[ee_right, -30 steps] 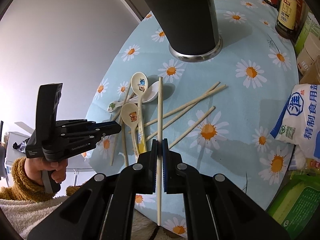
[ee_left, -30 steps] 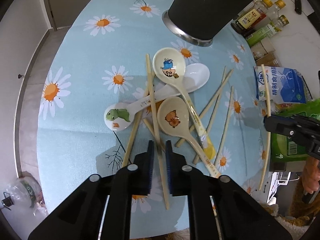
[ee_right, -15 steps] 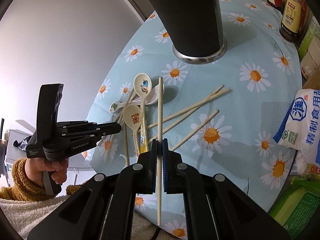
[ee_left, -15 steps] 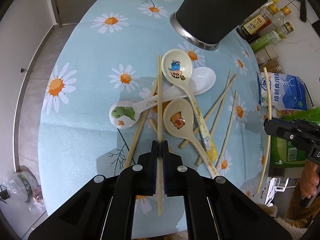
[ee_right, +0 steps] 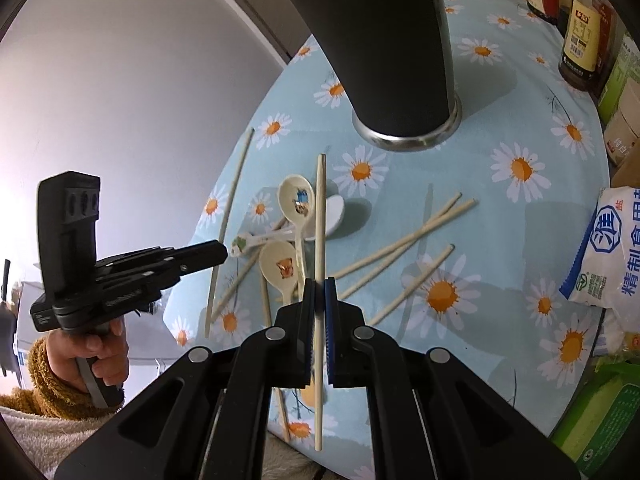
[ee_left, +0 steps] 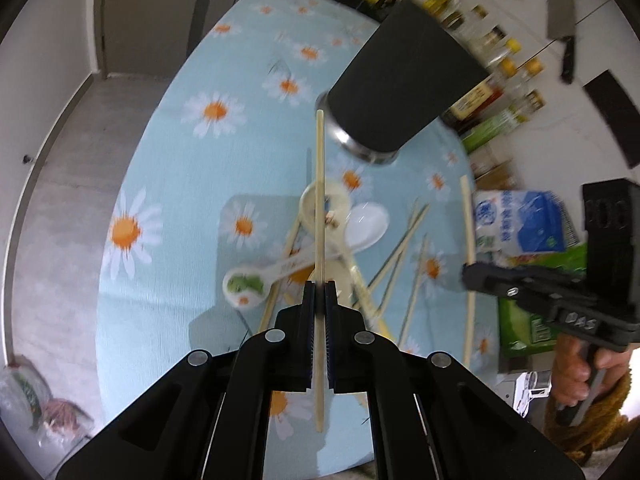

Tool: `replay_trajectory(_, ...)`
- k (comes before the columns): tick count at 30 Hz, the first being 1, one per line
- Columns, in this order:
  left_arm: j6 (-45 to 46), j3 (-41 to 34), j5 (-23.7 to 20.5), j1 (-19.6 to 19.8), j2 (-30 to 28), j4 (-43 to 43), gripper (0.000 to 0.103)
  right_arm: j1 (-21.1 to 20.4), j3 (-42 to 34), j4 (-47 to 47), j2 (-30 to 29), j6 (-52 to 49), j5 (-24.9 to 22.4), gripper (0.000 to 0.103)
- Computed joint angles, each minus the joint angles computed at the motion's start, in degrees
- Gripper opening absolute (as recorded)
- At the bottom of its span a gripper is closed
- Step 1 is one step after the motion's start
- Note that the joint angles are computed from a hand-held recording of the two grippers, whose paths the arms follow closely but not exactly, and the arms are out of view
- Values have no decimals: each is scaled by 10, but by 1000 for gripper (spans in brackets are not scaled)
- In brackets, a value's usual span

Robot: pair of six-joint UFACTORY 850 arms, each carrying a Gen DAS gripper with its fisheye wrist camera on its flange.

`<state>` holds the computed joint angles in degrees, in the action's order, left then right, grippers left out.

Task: Organize utensils
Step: 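Lift the chopstick with the right gripper and carry it over the black holder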

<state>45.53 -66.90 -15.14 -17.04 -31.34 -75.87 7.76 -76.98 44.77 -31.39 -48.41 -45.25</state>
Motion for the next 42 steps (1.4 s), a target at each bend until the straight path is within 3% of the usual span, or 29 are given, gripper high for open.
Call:
replay_trajectory(3,137,2,-16,7,9,-117,3,3,7,26,8,-13,14,6)
replay_trajectory(13,433,-15,-77,21,15,-333,3,12,49,191,52,-121,101,6)
replay_trajectory(17,551,-28,-94,22,12,-424,3,13,73,326,73,-221,149,6)
replay_trajectory(23,712,-42,-137,21,6,-548,3,18,95,563,92,-460,194,6)
replay_trajectory(26,773,-45,-156,19,5,-614,3,18,90,634,90,-535,180,6)
replay_trajectory(31,804,-70,-196,24,-11,-630,3,11,73,765,82,-656,141,6)
replay_trajectory(42,891,-141,-290,35,-65,-699,3,-3,6,882,46,-733,97,6)
